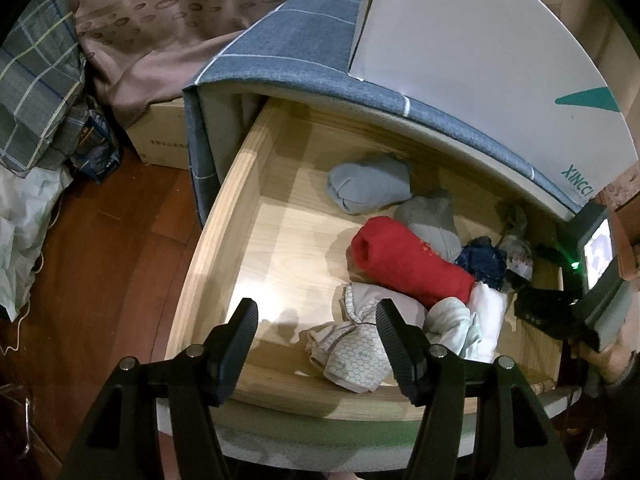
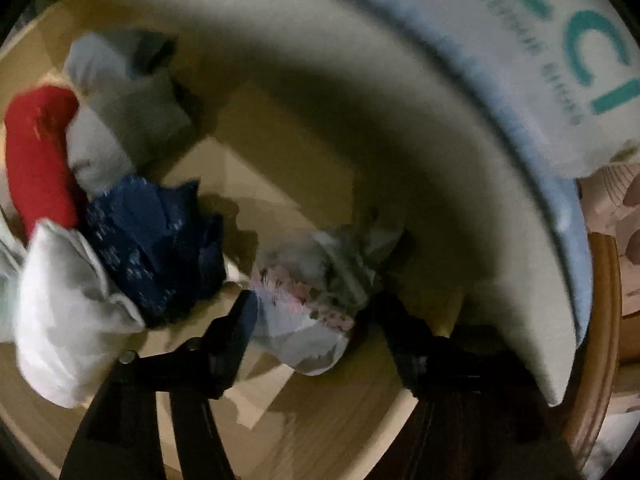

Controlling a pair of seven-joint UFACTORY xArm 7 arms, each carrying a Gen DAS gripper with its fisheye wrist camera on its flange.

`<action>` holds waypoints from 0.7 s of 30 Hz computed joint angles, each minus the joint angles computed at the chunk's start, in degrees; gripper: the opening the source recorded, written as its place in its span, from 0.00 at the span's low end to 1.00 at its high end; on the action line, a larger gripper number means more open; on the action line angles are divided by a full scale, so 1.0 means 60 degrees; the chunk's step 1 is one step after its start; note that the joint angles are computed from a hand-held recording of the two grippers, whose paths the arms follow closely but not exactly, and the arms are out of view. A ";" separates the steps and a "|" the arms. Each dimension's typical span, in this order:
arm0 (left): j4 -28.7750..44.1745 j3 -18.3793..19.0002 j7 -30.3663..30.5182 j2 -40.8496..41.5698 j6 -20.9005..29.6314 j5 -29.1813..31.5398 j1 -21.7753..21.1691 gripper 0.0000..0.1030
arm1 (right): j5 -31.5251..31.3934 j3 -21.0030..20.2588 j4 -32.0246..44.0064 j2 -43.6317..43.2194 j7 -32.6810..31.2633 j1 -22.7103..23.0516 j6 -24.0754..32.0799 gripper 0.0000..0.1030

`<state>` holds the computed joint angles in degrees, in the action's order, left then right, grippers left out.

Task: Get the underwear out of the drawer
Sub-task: 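Lower the right tool onto the grey floral-trimmed underwear and close on it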

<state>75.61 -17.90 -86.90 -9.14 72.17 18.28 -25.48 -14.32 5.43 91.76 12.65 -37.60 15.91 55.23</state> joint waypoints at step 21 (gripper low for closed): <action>-0.0030 -0.0005 -0.0040 -0.0022 0.0005 0.0043 0.0001 0.61 | 0.1862 0.0105 0.1968 0.0444 -0.0011 -0.0183 0.5018 0.18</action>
